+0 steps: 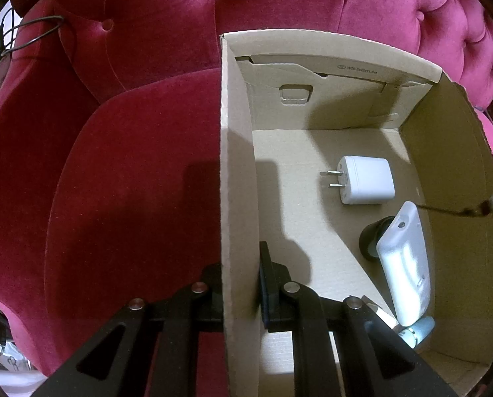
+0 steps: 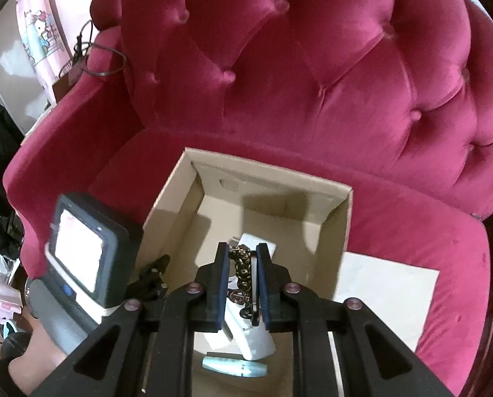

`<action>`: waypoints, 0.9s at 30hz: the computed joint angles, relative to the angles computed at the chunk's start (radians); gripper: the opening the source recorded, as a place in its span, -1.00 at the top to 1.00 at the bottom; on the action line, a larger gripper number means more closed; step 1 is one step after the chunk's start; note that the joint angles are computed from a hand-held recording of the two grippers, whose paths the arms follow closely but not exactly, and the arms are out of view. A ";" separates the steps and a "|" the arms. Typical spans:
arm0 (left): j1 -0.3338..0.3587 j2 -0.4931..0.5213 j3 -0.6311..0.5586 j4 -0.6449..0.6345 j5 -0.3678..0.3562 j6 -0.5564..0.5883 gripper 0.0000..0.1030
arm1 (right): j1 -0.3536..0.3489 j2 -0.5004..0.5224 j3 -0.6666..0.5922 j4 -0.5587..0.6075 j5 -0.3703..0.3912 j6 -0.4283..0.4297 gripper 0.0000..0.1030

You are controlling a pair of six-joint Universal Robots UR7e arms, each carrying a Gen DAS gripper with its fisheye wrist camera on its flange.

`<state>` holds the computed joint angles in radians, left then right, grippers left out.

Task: Organize rigid objects
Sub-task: 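Lift and carry the keychain with the right tool into the box, then lower the keychain and open the right tool inside the box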

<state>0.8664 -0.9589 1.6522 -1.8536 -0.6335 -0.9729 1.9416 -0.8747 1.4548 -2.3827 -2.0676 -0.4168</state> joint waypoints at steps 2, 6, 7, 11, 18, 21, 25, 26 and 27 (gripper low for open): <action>0.000 0.000 0.000 -0.001 0.000 0.000 0.72 | -0.007 0.013 0.006 0.001 -0.002 0.007 0.70; 0.000 -0.001 0.000 -0.001 0.000 0.001 0.72 | -0.019 0.034 0.019 -0.007 -0.011 0.015 0.70; 0.000 -0.001 0.000 -0.001 0.000 0.001 0.72 | -0.023 0.040 0.020 -0.007 -0.014 0.019 0.70; 0.001 0.001 0.001 -0.003 0.000 0.002 0.72 | -0.037 0.068 0.020 -0.008 -0.035 0.034 0.70; 0.001 0.003 0.001 -0.004 0.001 0.001 0.72 | -0.059 0.104 0.018 -0.006 -0.064 0.053 0.69; 0.001 0.004 0.003 -0.010 0.000 0.004 0.72 | -0.069 0.105 0.019 -0.003 -0.064 0.064 0.69; 0.003 0.002 0.004 -0.011 0.001 0.006 0.72 | -0.076 0.103 0.025 -0.002 -0.060 0.066 0.71; 0.003 0.002 0.004 -0.011 0.001 0.006 0.72 | -0.077 0.102 0.025 -0.002 -0.057 0.067 0.71; 0.003 0.002 0.004 -0.011 0.001 0.006 0.72 | -0.079 0.103 0.022 -0.001 -0.056 0.067 0.71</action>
